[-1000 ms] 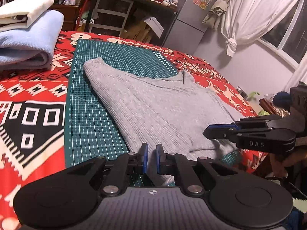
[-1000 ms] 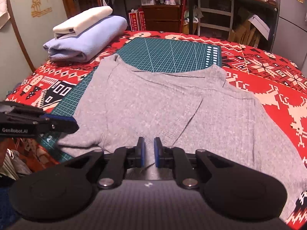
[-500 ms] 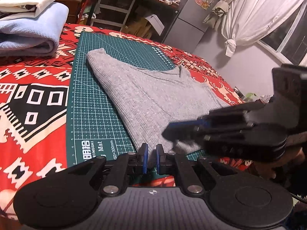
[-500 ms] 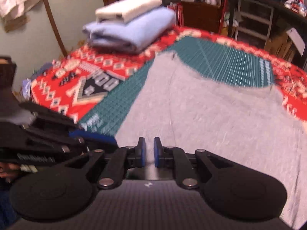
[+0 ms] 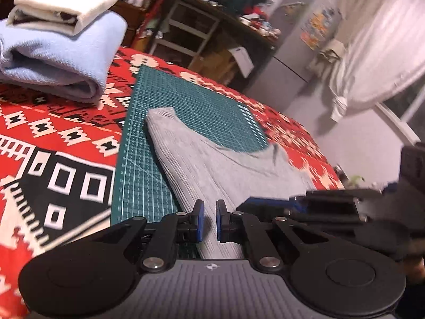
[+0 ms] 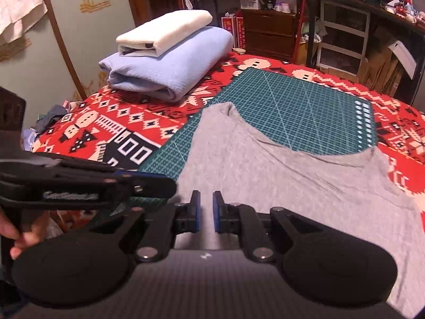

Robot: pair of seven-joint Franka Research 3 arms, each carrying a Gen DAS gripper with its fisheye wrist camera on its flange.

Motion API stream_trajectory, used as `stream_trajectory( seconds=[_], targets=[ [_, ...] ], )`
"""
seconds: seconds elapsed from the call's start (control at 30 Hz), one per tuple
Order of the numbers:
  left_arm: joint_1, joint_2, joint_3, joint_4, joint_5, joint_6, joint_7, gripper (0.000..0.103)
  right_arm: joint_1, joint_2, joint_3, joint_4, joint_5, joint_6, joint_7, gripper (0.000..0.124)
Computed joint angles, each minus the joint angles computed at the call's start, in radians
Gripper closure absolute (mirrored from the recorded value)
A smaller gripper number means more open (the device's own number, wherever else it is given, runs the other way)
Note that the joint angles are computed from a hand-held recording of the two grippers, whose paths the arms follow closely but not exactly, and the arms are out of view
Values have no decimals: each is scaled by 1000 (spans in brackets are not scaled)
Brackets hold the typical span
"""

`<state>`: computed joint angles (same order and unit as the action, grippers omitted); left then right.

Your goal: Fold clothes

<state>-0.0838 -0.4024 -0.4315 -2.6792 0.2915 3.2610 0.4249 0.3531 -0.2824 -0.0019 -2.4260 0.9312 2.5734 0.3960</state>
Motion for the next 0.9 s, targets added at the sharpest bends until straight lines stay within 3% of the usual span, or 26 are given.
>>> stream_trajectory(
  seconds=[0.07, 0.17, 0.3, 0.53, 0.6, 0.7, 0.8, 0.9],
  targets=[
    [-42, 39, 45, 18, -4, -16, 8, 96, -1, 28, 6, 17, -12, -4, 12, 114],
    [-48, 43, 46, 21, 6, -43, 12, 96, -4, 46, 11, 21, -24, -11, 12, 114],
    [-114, 23, 111, 17, -7, -80, 17, 96, -16, 57, 11, 35, -41, -41, 35, 114],
    [0, 28, 52, 36, 12, -44, -26, 96, -4, 104, 27, 108, 11, -7, 21, 118],
    [-7, 49, 67, 49, 15, -48, -20, 96, -4, 136, 38, 134, -3, -6, 36, 123],
    [-72, 74, 120, 64, 4, -88, 11, 96, -10, 161, 48, 141, -23, -4, 58, 124],
    [-47, 66, 90, 62, 30, -102, -4, 96, -18, 171, 50, 139, -31, -9, 67, 124],
    [-72, 52, 118, 54, 10, -99, -17, 96, -22, 169, 51, 151, -37, -21, 78, 124]
  ],
)
